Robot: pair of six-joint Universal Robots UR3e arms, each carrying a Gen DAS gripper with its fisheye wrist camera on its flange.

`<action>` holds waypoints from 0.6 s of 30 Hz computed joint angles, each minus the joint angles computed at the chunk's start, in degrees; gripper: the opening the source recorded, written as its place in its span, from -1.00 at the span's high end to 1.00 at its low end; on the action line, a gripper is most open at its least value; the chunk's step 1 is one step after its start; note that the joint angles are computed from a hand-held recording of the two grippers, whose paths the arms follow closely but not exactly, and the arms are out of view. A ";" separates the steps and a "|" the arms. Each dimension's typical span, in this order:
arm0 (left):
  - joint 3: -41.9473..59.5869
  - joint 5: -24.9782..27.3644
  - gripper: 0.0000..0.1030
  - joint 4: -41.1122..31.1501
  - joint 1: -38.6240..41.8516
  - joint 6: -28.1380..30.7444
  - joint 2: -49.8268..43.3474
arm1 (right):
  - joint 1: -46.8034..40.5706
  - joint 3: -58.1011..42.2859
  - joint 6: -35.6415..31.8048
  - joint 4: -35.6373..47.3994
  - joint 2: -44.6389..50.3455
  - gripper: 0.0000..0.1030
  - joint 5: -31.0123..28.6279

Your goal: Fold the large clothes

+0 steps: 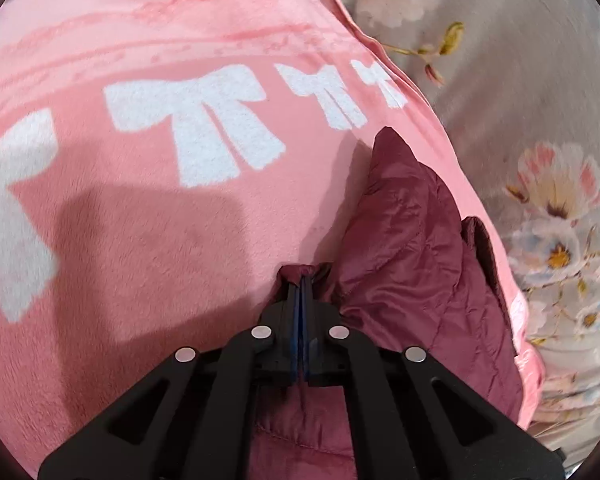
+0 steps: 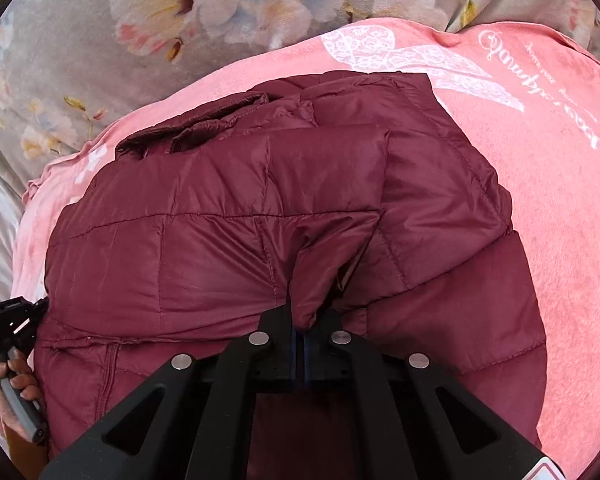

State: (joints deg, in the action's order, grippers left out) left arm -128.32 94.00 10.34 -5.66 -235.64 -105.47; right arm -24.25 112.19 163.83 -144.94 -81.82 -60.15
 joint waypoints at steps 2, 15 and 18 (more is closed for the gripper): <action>0.58 1.80 1.00 0.24 -1.05 1.03 -0.83 | -0.18 0.73 -0.23 -1.24 0.21 1.00 0.06; 5.56 17.42 0.97 -20.67 -11.85 6.54 12.41 | -7.38 5.08 -1.09 9.18 -19.98 0.60 2.24; 14.94 20.80 0.97 -25.94 -17.03 8.51 10.81 | -3.00 1.26 -0.57 10.85 -19.45 0.60 3.94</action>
State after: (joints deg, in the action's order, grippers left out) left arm -113.38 114.80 -15.60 -22.69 -227.13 -94.66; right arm -27.26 113.44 163.25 -134.09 -101.27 -56.21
